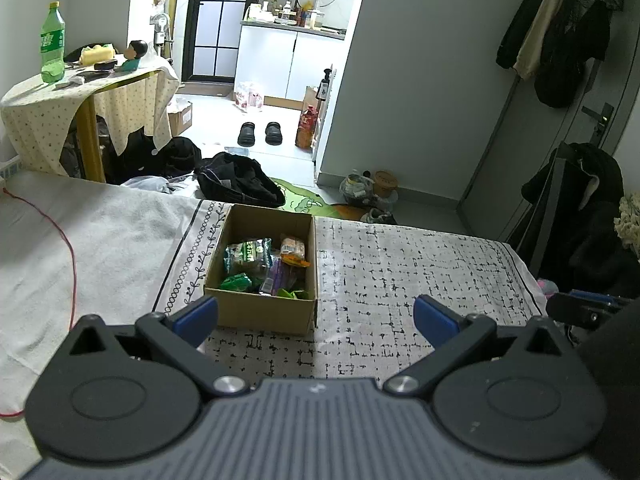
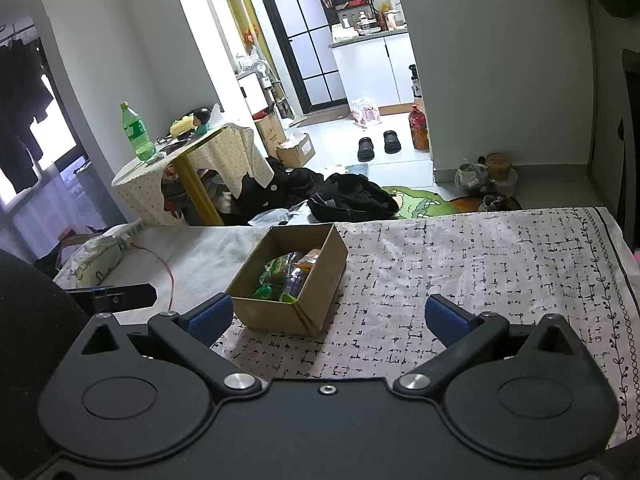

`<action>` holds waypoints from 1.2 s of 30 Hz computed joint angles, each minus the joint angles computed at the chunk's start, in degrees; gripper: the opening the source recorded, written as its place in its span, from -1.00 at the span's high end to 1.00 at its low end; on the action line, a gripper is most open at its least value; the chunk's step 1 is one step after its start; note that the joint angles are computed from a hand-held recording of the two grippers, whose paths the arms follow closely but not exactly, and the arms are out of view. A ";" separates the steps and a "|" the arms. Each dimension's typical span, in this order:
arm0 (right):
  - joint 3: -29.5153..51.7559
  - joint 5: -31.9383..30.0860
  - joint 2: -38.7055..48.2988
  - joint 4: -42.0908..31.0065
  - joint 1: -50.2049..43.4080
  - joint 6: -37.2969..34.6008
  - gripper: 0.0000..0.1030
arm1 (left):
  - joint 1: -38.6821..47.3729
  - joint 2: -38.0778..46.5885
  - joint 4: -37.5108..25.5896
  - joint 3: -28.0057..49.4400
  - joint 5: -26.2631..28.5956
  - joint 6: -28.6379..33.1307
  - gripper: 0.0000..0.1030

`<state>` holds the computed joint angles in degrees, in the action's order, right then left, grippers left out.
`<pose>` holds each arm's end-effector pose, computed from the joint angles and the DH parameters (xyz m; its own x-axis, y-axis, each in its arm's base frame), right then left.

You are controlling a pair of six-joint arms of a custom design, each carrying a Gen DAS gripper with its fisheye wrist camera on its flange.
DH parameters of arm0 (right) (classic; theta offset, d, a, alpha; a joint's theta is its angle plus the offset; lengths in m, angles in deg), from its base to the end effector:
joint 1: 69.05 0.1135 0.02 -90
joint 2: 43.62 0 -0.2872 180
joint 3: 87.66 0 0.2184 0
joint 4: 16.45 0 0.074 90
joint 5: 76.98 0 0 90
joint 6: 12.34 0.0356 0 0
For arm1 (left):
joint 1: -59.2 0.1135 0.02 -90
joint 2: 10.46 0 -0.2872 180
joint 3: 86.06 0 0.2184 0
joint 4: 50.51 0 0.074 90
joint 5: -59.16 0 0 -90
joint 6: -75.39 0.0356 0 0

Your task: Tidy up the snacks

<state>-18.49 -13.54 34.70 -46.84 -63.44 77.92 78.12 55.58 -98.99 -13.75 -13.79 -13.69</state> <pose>0.2563 0.0412 0.2926 -0.6355 -0.0583 -0.7699 -0.4277 0.8567 0.2882 0.1930 0.0551 0.3272 -0.6371 -0.2022 -0.7438 -0.0943 0.9782 -0.1851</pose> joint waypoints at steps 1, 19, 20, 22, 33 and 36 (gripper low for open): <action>-0.07 0.08 -0.09 0.02 0.02 -0.04 -1.00 | -0.07 -0.01 -0.01 0.00 -0.02 -0.04 -1.00; 1.16 2.62 -0.40 -1.27 1.58 0.74 -1.00 | 0.25 0.21 -0.36 0.14 0.97 0.07 -1.00; 1.19 2.86 -0.50 -1.46 1.68 0.85 -1.00 | 0.18 0.27 -0.45 0.21 1.05 0.05 -1.00; 1.30 3.29 -0.58 -1.90 1.80 1.06 -1.00 | 0.31 0.40 -0.39 0.24 1.20 0.35 -1.00; 1.36 6.92 -1.32 -1.84 2.30 0.82 -1.00 | 0.89 0.11 -0.53 0.21 1.87 0.87 -1.00; 1.56 6.40 -0.99 -2.24 1.85 0.84 -1.00 | 0.73 -0.11 -0.16 -0.02 1.47 0.67 -1.00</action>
